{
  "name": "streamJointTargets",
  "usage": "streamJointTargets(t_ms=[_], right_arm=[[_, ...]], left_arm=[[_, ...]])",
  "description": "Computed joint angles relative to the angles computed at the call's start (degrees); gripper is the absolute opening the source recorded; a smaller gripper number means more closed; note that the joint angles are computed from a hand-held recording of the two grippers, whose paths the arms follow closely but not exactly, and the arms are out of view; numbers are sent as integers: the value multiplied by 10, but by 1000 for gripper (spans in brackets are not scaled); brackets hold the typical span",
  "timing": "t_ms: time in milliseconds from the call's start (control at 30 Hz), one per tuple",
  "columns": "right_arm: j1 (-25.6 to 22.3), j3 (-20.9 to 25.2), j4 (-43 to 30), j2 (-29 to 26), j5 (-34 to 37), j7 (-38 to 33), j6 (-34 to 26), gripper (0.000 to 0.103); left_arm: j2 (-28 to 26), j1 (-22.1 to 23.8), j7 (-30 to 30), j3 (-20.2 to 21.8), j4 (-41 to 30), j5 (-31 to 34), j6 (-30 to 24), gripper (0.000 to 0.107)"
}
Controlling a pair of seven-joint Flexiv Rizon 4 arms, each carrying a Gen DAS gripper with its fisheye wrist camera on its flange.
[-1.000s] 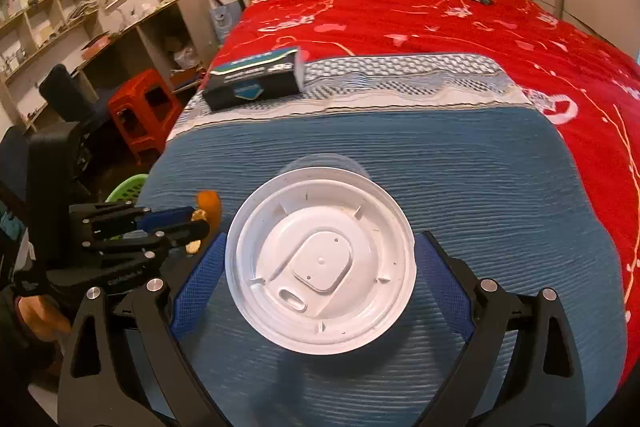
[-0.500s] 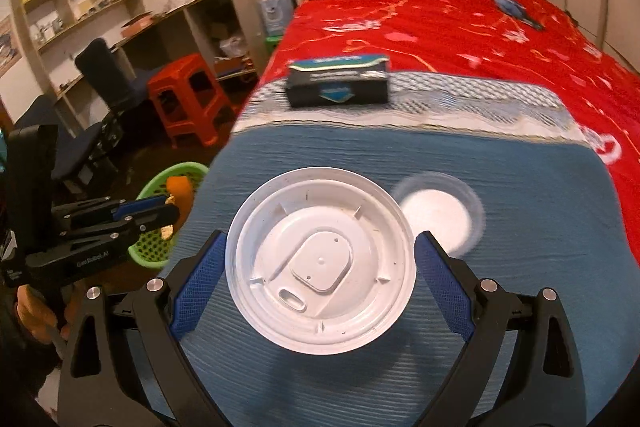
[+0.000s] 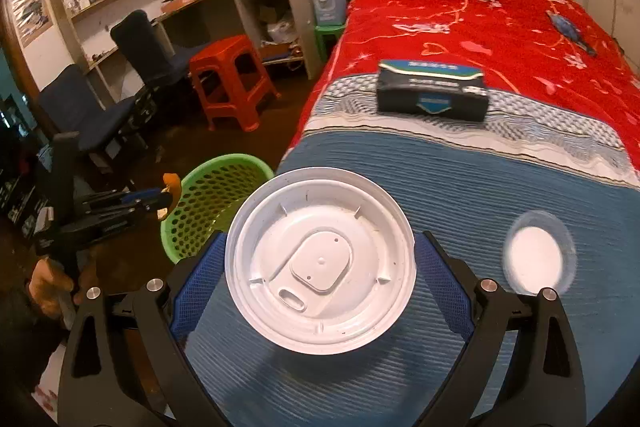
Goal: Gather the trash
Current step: 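Carry the orange peel and white lid to the wastebasket, opening the left tool over it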
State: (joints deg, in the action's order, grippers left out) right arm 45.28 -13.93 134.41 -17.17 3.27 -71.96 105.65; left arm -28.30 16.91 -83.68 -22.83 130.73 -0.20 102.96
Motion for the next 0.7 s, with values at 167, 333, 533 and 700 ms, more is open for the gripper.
streamJointTargets(t_ms=[167, 333, 533, 700], right_arm=[[-16, 24, -23, -17, -18, 12, -12, 92], [-26, 38, -43, -31, -41, 26, -21, 92], [-39, 55, -65, -48, -65, 43, -29, 92], [-55, 73, -81, -60, -84, 56, -34, 92]], left_arm=[[-28, -2, 6, 32, -19, -16, -17, 21], [-51, -21, 15, 58, -35, -36, -32, 22], [-68, -38, 18, 76, -43, -55, -35, 27], [-70, -46, 12, 89, -44, -68, -33, 42]])
